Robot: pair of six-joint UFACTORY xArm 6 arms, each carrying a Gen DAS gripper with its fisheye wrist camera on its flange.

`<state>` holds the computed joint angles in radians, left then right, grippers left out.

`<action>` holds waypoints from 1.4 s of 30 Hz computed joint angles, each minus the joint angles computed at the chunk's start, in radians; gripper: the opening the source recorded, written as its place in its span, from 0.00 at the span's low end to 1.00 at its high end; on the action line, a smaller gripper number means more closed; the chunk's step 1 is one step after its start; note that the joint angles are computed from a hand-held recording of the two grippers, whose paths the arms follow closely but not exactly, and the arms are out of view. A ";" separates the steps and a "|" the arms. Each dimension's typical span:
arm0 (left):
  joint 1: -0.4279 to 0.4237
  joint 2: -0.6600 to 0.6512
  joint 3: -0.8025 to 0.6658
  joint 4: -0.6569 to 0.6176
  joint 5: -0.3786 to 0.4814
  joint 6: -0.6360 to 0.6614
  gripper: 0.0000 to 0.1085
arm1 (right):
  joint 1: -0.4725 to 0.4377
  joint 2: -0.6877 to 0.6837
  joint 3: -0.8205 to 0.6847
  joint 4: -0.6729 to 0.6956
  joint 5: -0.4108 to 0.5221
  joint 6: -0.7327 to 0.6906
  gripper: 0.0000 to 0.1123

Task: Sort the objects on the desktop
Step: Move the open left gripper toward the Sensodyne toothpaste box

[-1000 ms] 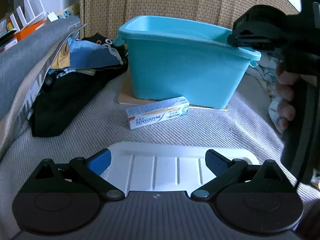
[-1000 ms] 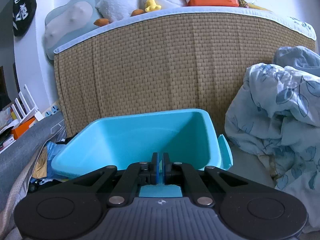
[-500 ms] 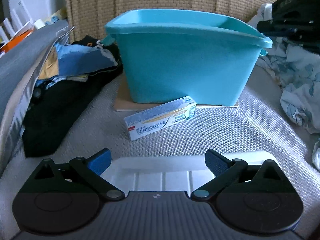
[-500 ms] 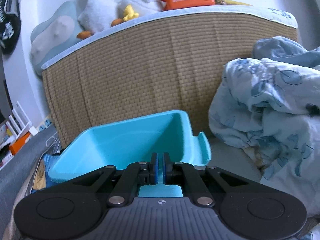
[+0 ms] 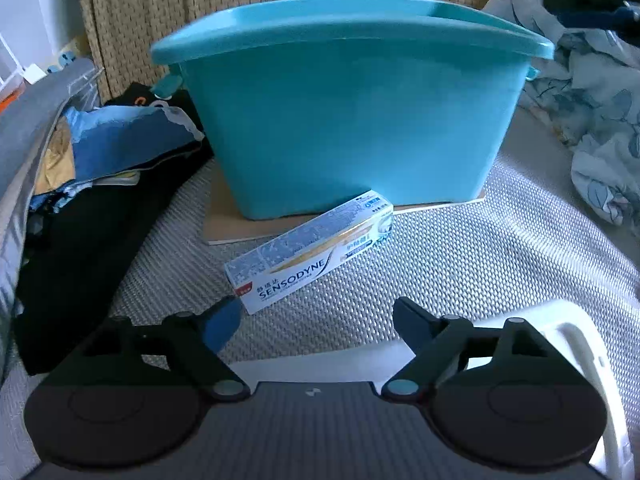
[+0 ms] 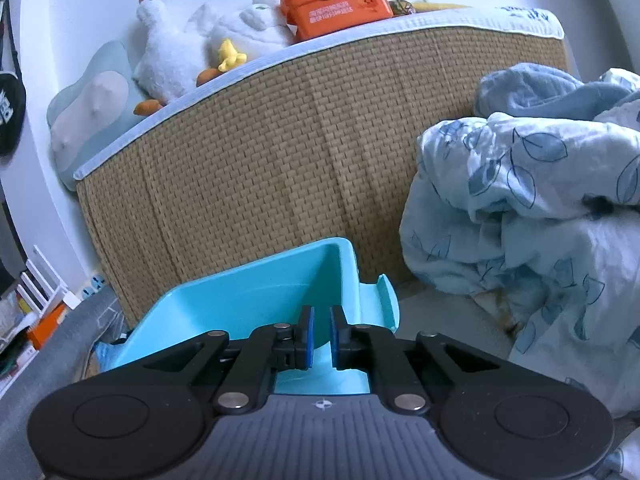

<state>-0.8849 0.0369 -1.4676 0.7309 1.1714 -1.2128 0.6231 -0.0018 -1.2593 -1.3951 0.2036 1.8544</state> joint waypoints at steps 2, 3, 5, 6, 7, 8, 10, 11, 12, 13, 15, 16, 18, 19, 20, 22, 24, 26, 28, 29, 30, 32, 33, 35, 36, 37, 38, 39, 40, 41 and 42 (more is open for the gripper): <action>0.015 -0.002 0.009 -0.016 -0.022 0.011 0.79 | 0.002 0.000 -0.002 0.002 0.004 -0.009 0.09; 0.022 -0.002 0.012 -0.026 -0.030 0.018 0.76 | 0.001 0.001 -0.002 0.006 0.002 -0.011 0.09; 0.037 -0.003 0.020 -0.047 -0.051 0.033 0.73 | 0.000 0.002 0.000 0.020 0.000 -0.019 0.09; 0.044 -0.005 0.024 -0.059 -0.063 0.037 0.73 | -0.001 0.002 0.002 0.030 -0.002 -0.024 0.09; 0.050 -0.006 0.028 -0.068 -0.071 0.039 0.73 | -0.002 0.002 0.004 0.040 -0.004 -0.028 0.09; 0.054 -0.005 0.030 -0.073 -0.073 0.042 0.73 | -0.003 0.001 0.007 0.046 -0.005 -0.026 0.09; 0.058 -0.001 0.028 -0.075 -0.069 0.049 0.73 | -0.005 0.001 0.009 0.050 -0.007 -0.020 0.09; 0.060 -0.001 0.028 -0.076 -0.070 0.049 0.73 | -0.006 0.001 0.010 0.050 -0.008 -0.016 0.09; 0.062 -0.002 0.029 -0.076 -0.073 0.049 0.73 | -0.006 0.001 0.010 0.051 -0.010 -0.014 0.10; 0.064 -0.002 0.030 -0.076 -0.075 0.048 0.73 | -0.007 0.002 0.009 0.052 -0.011 -0.015 0.10; 0.067 0.000 0.028 -0.070 -0.070 0.045 0.73 | -0.006 0.004 0.006 0.052 -0.012 -0.018 0.10; 0.069 0.001 0.025 -0.067 -0.066 0.043 0.73 | -0.005 0.005 0.006 0.056 -0.013 -0.023 0.10; 0.072 0.002 0.021 -0.059 -0.059 0.038 0.73 | -0.004 0.007 0.005 0.062 -0.015 -0.030 0.10; 0.073 0.003 0.018 -0.055 -0.054 0.037 0.73 | -0.004 0.007 0.005 0.064 -0.015 -0.031 0.10; 0.075 0.004 0.015 -0.052 -0.050 0.040 0.73 | -0.005 0.008 0.006 0.066 -0.015 -0.032 0.10; 0.078 0.005 0.010 -0.044 -0.041 0.043 0.74 | -0.005 0.008 0.006 0.071 -0.015 -0.033 0.10; 0.083 0.000 0.011 -0.039 -0.038 0.038 0.74 | -0.006 0.007 0.007 0.075 -0.014 -0.032 0.10; 0.090 -0.009 0.016 -0.037 -0.041 0.024 0.74 | -0.007 0.007 0.009 0.076 -0.014 -0.029 0.10; 0.101 -0.026 0.030 -0.041 -0.060 -0.003 0.75 | -0.009 0.008 0.009 0.081 -0.016 -0.032 0.10; 0.105 -0.031 0.033 -0.044 -0.066 -0.013 0.75 | -0.008 0.007 0.009 0.078 -0.014 -0.028 0.10; 0.110 -0.031 0.033 -0.048 -0.070 -0.013 0.75 | -0.009 0.008 0.009 0.078 -0.015 -0.026 0.10; 0.120 -0.027 0.029 -0.051 -0.080 0.001 0.75 | -0.009 0.009 0.008 0.079 -0.017 -0.027 0.10; 0.126 -0.023 0.025 -0.056 -0.086 0.024 0.75 | -0.008 0.008 0.009 0.078 -0.015 -0.027 0.10; 0.138 -0.008 0.011 -0.072 -0.102 0.102 0.75 | -0.007 0.006 0.010 0.075 -0.011 -0.024 0.13; 0.144 0.000 0.003 -0.081 -0.109 0.141 0.75 | -0.007 0.004 0.012 0.074 -0.009 -0.021 0.13; 0.150 0.008 -0.005 -0.089 -0.115 0.181 0.75 | -0.008 0.003 0.014 0.077 -0.009 -0.019 0.13; 0.156 0.018 -0.014 -0.101 -0.121 0.222 0.75 | -0.011 0.002 0.015 0.080 -0.012 -0.015 0.13; 0.163 0.028 -0.025 -0.117 -0.127 0.266 0.76 | -0.013 0.002 0.018 0.086 -0.014 -0.015 0.13; 0.168 0.038 -0.035 -0.131 -0.127 0.303 0.77 | -0.014 0.001 0.019 0.090 -0.014 -0.015 0.13; 0.172 0.048 -0.045 -0.139 -0.125 0.335 0.77 | -0.016 0.001 0.021 0.093 -0.014 -0.013 0.13; 0.174 0.056 -0.053 -0.142 -0.124 0.362 0.78 | -0.017 0.001 0.022 0.094 -0.015 -0.011 0.13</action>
